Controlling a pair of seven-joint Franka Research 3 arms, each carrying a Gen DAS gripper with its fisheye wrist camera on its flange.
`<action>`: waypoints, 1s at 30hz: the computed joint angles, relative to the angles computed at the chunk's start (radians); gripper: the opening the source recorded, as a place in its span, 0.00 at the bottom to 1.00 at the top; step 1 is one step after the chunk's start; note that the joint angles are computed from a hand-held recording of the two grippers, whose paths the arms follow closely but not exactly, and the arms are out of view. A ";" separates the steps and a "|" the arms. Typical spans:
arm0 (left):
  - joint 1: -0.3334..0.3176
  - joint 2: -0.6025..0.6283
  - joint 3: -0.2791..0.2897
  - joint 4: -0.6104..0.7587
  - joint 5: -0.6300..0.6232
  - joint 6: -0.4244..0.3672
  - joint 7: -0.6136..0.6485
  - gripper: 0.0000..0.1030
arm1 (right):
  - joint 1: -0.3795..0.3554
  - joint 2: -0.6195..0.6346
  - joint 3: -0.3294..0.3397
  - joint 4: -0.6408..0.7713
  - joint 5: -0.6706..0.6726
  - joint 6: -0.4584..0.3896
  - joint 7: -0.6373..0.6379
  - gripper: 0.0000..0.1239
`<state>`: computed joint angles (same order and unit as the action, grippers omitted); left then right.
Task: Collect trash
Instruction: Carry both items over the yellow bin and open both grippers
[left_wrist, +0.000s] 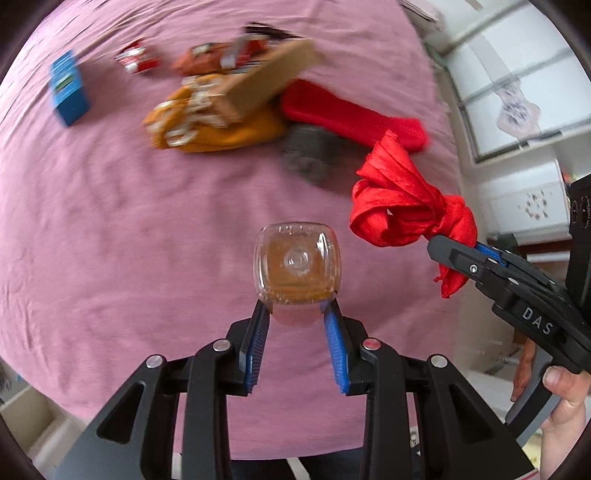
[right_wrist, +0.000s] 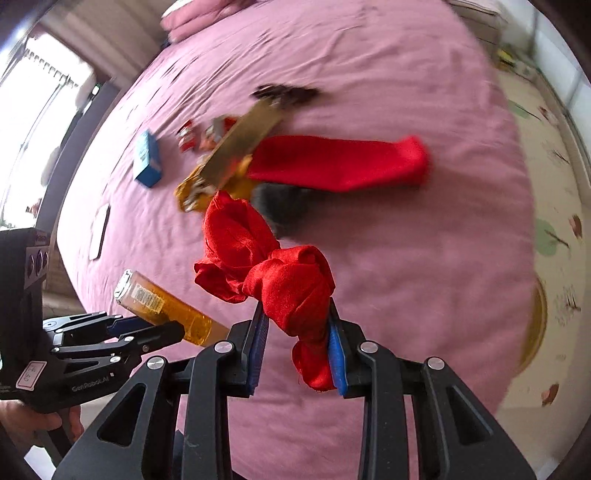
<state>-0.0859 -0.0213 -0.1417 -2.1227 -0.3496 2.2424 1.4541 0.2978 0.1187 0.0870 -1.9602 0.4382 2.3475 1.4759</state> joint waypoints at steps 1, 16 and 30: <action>-0.008 0.011 -0.008 0.016 0.001 -0.001 0.000 0.30 | -0.007 -0.016 -0.008 -0.021 0.001 0.013 0.004 0.23; -0.164 0.376 -0.161 0.499 0.112 -0.071 -0.010 0.30 | -0.208 -0.266 -0.135 -0.320 -0.027 0.098 0.077 0.23; -0.372 0.859 -0.208 1.182 0.237 -0.305 0.033 0.30 | -0.368 -0.237 -0.216 -0.357 -0.013 0.143 0.056 0.25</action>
<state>-0.4577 0.8379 -0.3492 -0.9405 -0.1127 1.9378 1.4870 -0.0707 -0.1186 -0.1294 -2.3169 0.4254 2.4902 1.5315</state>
